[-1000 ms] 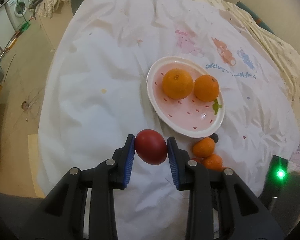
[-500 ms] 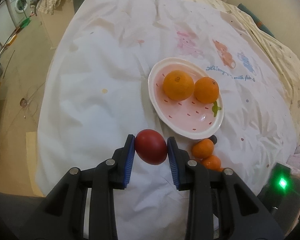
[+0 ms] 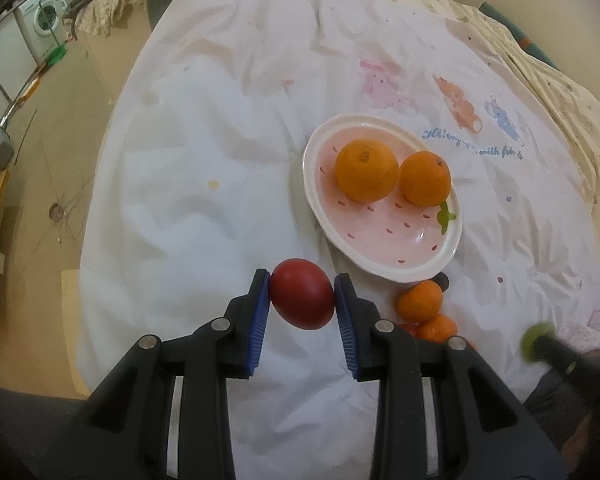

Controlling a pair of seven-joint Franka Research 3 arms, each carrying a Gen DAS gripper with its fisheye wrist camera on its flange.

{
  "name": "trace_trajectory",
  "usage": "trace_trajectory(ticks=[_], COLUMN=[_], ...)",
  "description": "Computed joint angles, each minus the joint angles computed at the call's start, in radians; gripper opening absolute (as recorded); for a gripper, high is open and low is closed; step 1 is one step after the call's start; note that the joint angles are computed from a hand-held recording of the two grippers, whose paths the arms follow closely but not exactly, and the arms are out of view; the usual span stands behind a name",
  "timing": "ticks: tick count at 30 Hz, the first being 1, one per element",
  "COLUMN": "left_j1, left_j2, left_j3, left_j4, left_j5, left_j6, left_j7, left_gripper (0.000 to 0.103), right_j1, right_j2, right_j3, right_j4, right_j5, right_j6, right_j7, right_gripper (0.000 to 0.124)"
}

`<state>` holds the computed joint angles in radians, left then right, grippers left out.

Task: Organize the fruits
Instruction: 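Carry the tomato and lime over the plate and release them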

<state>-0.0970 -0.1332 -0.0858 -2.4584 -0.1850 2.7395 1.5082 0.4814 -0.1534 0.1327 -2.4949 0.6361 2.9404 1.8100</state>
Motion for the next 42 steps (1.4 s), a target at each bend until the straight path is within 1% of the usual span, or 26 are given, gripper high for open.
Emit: trace_trajectory(ticks=[3, 6, 9, 11, 16, 21, 26, 32, 36, 40, 42], left_j1=[0.001, -0.003, -0.004, 0.000, 0.007, 0.041, 0.068, 0.069, 0.074, 0.096, 0.088], left_j2=[-0.004, 0.004, 0.027, 0.055, 0.130, 0.242, 0.362, 0.486, 0.543, 0.595, 0.615], left_j3=[-0.008, -0.011, -0.016, -0.024, -0.039, -0.056, -0.084, -0.106, -0.122, -0.152, -0.149], left_j4=[-0.005, 0.009, 0.042, 0.079, 0.171, 0.312, 0.455, 0.586, 0.642, 0.699, 0.723], left_j5=[0.027, 0.051, 0.079, 0.111, 0.087, 0.082, 0.095, 0.154, 0.169, 0.133, 0.138], left_j6=[0.033, 0.051, 0.054, 0.045, 0.014, -0.016, -0.073, -0.106, -0.117, -0.156, -0.174], left_j7=[-0.009, -0.010, -0.008, -0.016, 0.016, 0.020, 0.018, 0.009, 0.017, 0.046, 0.043], left_gripper=[0.028, 0.028, 0.028, 0.028, 0.028, 0.028, 0.028, 0.029, 0.029, 0.029, 0.029], right_j1=[-0.002, -0.003, -0.023, -0.044, -0.106, -0.165, -0.191, -0.229, -0.247, -0.264, -0.260], right_j2=[0.011, 0.042, 0.086, 0.117, 0.219, 0.318, 0.426, 0.579, 0.666, 0.720, 0.734], right_j3=[-0.025, -0.052, -0.062, -0.057, -0.034, 0.000, 0.011, 0.020, 0.026, 0.043, 0.039], right_j4=[0.022, 0.061, 0.117, 0.157, 0.284, 0.414, 0.543, 0.704, 0.793, 0.847, 0.862], right_j5=[0.037, 0.123, 0.213, 0.259, 0.311, 0.384, 0.306, 0.212, 0.155, 0.130, 0.107], right_j6=[0.004, -0.004, -0.022, -0.031, -0.068, -0.129, -0.172, -0.246, -0.298, -0.323, -0.322], right_j7=[-0.054, -0.151, -0.244, -0.293, -0.382, -0.491, -0.467, -0.403, -0.361, -0.350, -0.333], right_gripper=[0.029, 0.029, 0.029, 0.029, 0.029, 0.029, 0.029, 0.029, 0.029, 0.030, 0.030])
